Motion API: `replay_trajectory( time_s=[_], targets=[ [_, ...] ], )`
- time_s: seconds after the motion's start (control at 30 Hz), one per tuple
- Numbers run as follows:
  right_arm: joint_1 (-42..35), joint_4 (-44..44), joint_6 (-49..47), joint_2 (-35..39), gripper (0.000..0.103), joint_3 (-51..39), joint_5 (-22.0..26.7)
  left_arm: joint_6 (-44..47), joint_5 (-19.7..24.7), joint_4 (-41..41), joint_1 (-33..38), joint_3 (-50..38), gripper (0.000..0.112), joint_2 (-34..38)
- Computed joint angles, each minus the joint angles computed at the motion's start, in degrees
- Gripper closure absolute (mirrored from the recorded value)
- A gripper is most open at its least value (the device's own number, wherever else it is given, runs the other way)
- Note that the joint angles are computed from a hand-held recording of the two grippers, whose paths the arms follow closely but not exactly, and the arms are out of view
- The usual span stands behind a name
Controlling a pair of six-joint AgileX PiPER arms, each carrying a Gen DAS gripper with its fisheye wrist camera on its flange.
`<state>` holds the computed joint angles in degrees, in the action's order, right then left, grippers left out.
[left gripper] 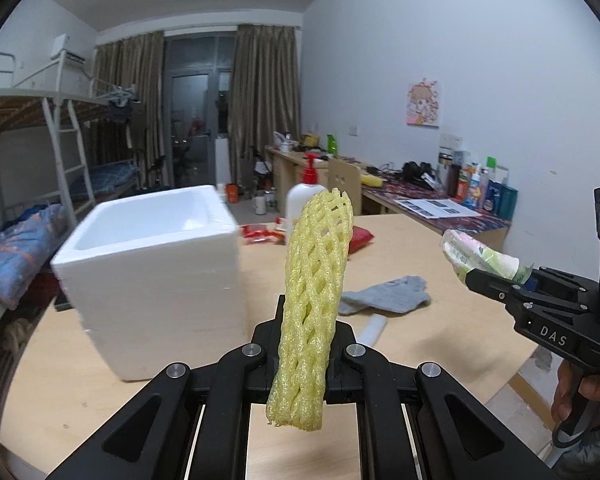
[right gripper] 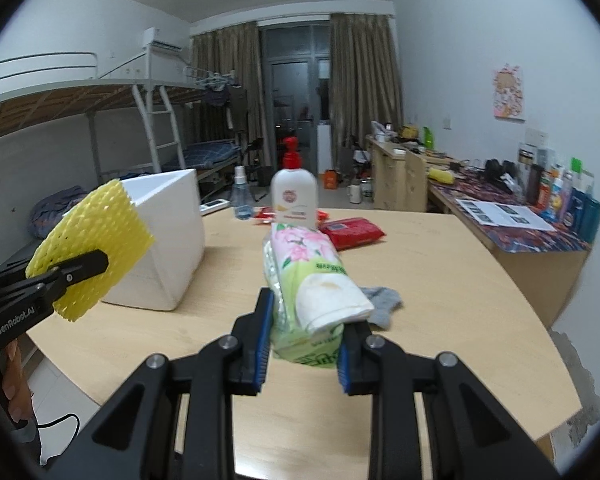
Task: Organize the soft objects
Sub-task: 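Lift and carry the foam net and tissue pack over the foam box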
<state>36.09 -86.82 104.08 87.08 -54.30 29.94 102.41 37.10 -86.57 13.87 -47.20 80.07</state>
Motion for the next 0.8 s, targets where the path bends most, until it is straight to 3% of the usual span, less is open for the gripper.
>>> replay_trajectory(
  time_s=[0.53, 0.8],
  targets=[
    [1.9, 3.1, -8.7, 9.0, 0.072, -11.9, -8.5, -0.4, 1.5, -0.3, 11.6, -0.7, 0.101, 1.3],
    [3.1, 10.8, -18.8, 13.7, 0.072, -18.8, -11.7, -0.2, 2.3, -0.5, 16.4, -1.7, 0.101, 2.7]
  ],
)
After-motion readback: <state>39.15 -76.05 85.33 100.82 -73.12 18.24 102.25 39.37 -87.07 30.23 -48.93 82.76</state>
